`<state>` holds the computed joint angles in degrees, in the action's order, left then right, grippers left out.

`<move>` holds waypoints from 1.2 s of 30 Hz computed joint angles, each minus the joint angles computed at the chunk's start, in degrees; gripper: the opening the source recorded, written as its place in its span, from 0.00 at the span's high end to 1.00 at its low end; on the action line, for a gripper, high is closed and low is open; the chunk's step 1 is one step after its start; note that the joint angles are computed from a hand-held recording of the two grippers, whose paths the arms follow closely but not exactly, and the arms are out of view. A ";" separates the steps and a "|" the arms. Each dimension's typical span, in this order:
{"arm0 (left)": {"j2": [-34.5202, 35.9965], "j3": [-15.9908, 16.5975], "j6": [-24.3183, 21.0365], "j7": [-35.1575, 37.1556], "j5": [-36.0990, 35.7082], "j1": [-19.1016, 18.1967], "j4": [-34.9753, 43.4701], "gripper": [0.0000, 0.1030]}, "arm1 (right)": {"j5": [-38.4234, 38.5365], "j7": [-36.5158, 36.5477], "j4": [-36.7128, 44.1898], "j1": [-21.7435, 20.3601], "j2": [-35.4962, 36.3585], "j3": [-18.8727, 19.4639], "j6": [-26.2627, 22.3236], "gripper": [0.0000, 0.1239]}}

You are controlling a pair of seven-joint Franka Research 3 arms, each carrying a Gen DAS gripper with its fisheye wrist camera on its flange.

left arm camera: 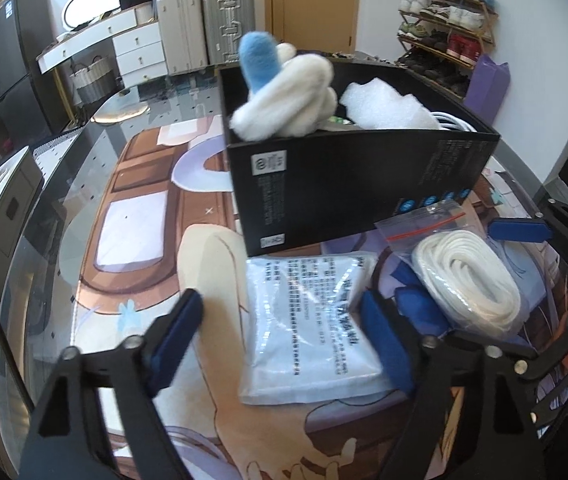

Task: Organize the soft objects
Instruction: 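Close the left tool on the white packet while the right tool grasps the bagged rope, then lift the white packet and bagged rope and carry them over the black box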

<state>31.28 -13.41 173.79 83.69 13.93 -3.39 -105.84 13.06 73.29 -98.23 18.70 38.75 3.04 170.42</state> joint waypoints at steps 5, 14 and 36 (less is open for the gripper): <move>-0.34 -0.88 1.26 0.63 0.09 0.74 -0.83 0.50 | 0.18 -0.68 -0.35 -0.49 -0.21 0.48 -0.05 0.18; -0.39 -4.18 1.45 3.00 -1.48 3.65 -1.13 0.56 | 0.74 -2.36 -1.22 -1.16 -0.94 1.41 -0.42 0.17; -2.04 -9.41 3.86 7.96 -4.95 8.30 -3.19 0.57 | 4.20 -10.83 -3.88 -3.46 -3.70 5.60 -0.40 0.63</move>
<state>29.24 -22.82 177.65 91.65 8.98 4.90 -109.03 17.26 62.46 -102.11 15.24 35.06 8.64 170.02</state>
